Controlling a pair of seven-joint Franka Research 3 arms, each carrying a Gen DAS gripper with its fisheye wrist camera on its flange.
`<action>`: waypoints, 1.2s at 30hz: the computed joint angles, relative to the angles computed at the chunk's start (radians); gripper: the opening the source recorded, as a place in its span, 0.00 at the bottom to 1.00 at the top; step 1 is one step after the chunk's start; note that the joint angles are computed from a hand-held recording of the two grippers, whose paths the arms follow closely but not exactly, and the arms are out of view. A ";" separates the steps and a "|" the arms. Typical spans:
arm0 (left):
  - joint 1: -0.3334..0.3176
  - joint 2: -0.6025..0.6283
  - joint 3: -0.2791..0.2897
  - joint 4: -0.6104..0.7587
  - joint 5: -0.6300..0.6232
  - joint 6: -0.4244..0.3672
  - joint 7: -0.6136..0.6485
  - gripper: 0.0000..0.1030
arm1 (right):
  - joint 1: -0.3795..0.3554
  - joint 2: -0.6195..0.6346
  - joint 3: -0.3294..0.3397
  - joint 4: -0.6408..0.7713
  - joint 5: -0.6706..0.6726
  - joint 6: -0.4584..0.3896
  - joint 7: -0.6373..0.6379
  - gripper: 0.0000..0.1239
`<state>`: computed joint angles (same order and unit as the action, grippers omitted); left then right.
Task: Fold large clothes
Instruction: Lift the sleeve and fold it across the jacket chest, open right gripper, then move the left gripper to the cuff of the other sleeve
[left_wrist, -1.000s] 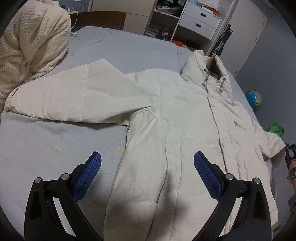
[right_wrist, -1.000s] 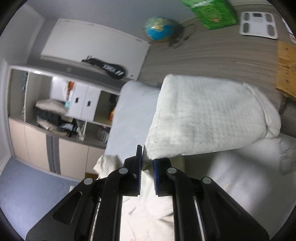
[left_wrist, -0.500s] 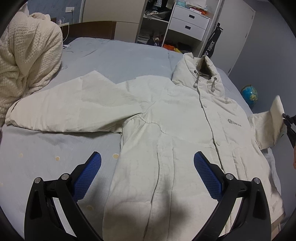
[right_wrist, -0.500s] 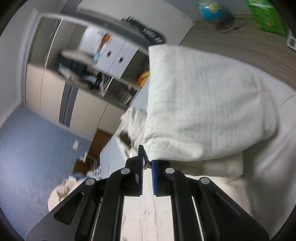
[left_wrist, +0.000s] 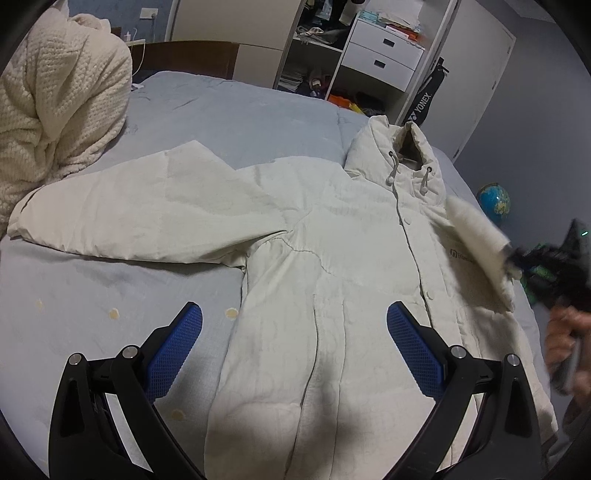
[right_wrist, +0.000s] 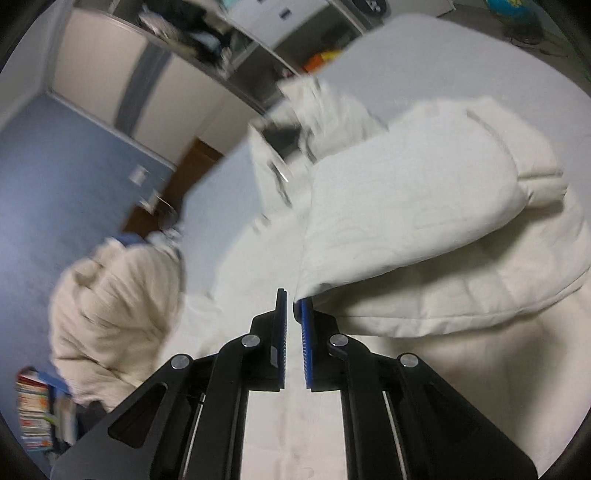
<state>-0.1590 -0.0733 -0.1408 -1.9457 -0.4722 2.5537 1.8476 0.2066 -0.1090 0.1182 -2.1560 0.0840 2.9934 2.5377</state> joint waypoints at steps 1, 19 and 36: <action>0.001 0.000 0.001 0.000 -0.003 -0.001 -0.001 0.94 | 0.006 0.027 0.002 0.019 0.009 -0.036 -0.001 0.04; -0.002 0.006 -0.021 -0.001 0.182 -0.009 -0.079 0.94 | -0.074 -0.235 0.080 -0.265 -0.129 -0.186 0.086 0.40; -0.024 -0.033 -0.049 -0.056 0.477 -0.023 -0.282 0.94 | -0.117 -0.382 0.184 -0.233 -0.448 -0.686 0.164 0.66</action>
<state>-0.1829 -0.1068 -0.1899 -2.0012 0.0049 2.5305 1.5660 0.0895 -0.4905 0.3017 -2.3893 -0.3639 2.3078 2.7016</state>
